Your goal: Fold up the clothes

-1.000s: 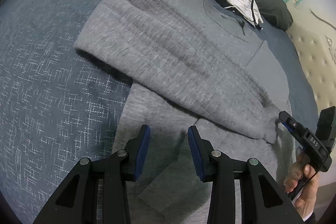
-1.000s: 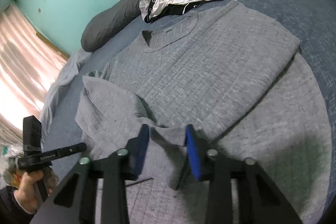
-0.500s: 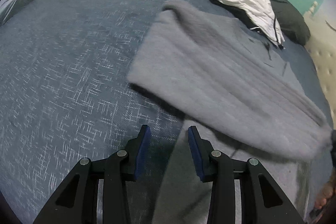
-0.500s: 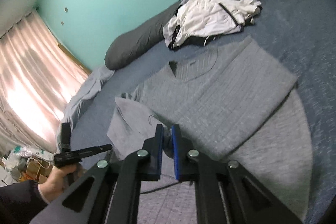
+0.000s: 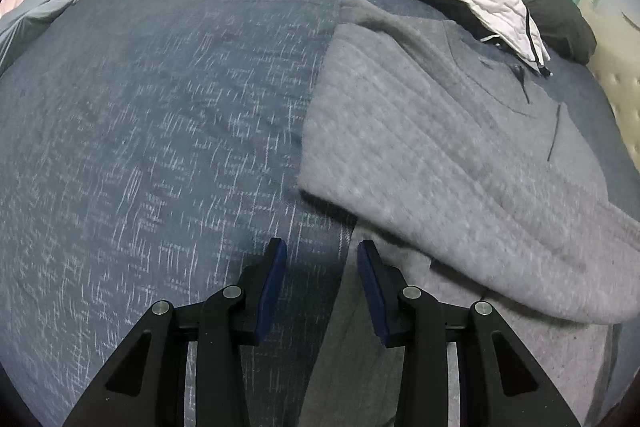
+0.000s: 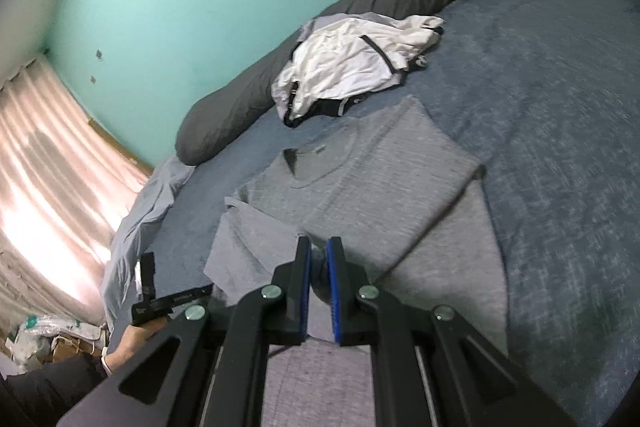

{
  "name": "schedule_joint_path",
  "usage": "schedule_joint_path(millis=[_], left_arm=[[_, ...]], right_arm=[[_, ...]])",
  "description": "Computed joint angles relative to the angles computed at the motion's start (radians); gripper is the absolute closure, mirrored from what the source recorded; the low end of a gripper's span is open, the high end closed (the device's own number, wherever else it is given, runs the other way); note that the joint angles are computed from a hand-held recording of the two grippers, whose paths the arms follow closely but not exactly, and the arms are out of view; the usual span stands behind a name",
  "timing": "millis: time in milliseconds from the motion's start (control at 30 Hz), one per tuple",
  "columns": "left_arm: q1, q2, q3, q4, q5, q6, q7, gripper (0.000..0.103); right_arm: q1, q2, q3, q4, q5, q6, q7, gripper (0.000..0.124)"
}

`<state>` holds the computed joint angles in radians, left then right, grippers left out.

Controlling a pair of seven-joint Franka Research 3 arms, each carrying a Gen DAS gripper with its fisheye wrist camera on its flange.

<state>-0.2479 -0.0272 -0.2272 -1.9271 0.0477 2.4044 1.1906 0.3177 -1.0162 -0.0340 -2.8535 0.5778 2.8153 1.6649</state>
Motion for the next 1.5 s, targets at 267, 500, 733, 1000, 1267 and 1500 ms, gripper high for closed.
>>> schedule_joint_path(millis=[267,500,733,1000,1267,1500], left_arm=[[-0.009,0.033,-0.009,0.052,0.014,0.001,0.020,0.062],[-0.014,0.048,-0.013,0.068,0.024,0.010,0.054,0.062],[-0.024,0.022,-0.019,0.038,0.001,0.080,0.144,0.062],[-0.028,0.074,-0.020,0.088,0.049,0.064,0.123,0.062],[-0.040,0.118,-0.024,0.120,0.148,0.040,0.140,0.062],[-0.030,0.079,-0.023,0.074,0.102,0.049,0.168,0.062]], right_arm=[[-0.108,-0.067,0.006,-0.038,-0.027,-0.052,0.073,0.116],[-0.150,-0.093,0.020,-0.051,-0.056,-0.059,0.110,0.116],[-0.190,-0.108,0.011,-0.071,-0.075,-0.063,0.150,0.116],[-0.200,-0.115,0.014,-0.075,-0.091,-0.071,0.168,0.116],[-0.229,-0.141,0.009,-0.089,-0.101,-0.076,0.192,0.117],[-0.235,-0.144,0.009,-0.091,-0.110,-0.082,0.201,0.118]])
